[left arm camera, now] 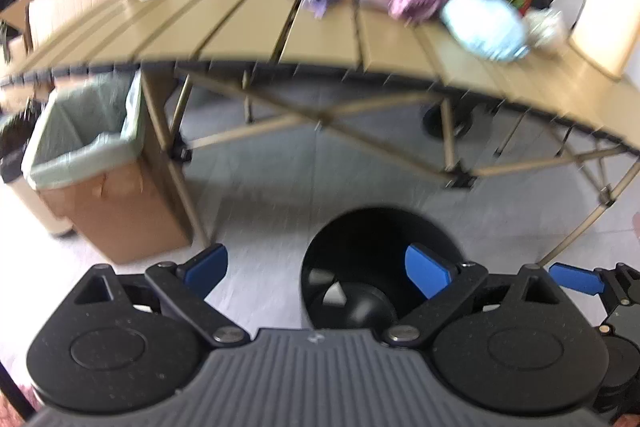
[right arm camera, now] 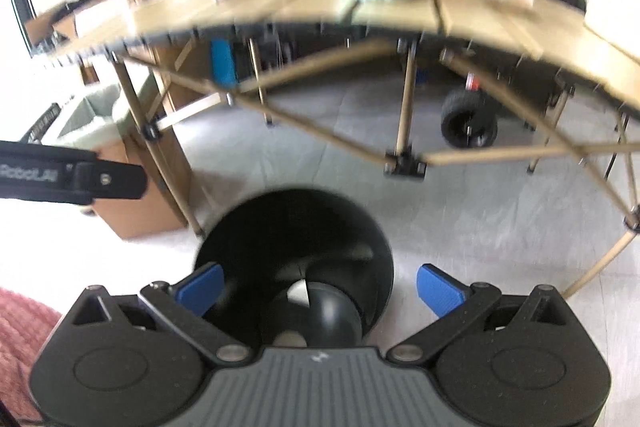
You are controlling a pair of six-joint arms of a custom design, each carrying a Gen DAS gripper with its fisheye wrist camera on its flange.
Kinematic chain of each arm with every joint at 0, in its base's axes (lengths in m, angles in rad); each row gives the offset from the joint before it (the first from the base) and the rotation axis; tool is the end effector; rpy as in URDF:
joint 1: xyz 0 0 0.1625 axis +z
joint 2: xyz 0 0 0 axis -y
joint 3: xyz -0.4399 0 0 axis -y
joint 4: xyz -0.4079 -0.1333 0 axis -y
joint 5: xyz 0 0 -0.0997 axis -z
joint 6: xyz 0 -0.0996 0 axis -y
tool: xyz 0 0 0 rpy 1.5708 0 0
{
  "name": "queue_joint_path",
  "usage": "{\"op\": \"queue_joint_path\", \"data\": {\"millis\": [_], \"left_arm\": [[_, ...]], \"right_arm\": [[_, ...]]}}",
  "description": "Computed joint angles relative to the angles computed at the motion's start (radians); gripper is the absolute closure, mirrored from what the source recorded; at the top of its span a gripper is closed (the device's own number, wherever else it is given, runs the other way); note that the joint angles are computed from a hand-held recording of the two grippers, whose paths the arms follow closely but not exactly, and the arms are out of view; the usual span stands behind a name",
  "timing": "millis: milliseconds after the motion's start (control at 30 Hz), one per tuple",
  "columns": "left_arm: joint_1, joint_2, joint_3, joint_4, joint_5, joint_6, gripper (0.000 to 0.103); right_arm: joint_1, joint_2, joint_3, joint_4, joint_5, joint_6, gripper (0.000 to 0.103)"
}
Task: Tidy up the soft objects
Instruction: 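Raise both open tools from the bin back toward the table, then reach the right gripper to the blue plush toy and grasp it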
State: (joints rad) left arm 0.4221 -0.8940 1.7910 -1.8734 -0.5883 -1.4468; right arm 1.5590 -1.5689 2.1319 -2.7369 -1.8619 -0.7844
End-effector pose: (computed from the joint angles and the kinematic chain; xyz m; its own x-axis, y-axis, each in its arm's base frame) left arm -0.4421 -0.4355 0.0851 -0.7255 -0.2506 -0.6409 0.2896 0.7337 -0.6147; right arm 0.0990 -0.4832 0.3627 -0.6835 -0.4585 0.5680 -0.6684 0.7059 -0.2345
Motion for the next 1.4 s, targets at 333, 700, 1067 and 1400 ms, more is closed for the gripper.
{"op": "queue_joint_path", "data": {"millis": [333,700,1067,1400], "left_arm": [[-0.052,0.006,-0.063,0.072,0.163,-0.023,0.003],[-0.054,0.009,-0.117,0.032,0.348,-0.001,0.0],[0.001,0.031,-0.101,-0.43,0.438,0.327,0.0],[0.064,0.068,-0.099,-0.757,0.414,0.537,0.0]], "right_arm": [[-0.02,-0.076,-0.021,-0.096,0.166,-0.057,0.0],[-0.008,-0.043,-0.08,-0.254,0.292,-0.029,0.0],[0.038,0.094,-0.16,-0.418,0.345,0.033,0.0],[0.092,0.296,-0.277,-0.477,0.194,0.008,0.0]]}}
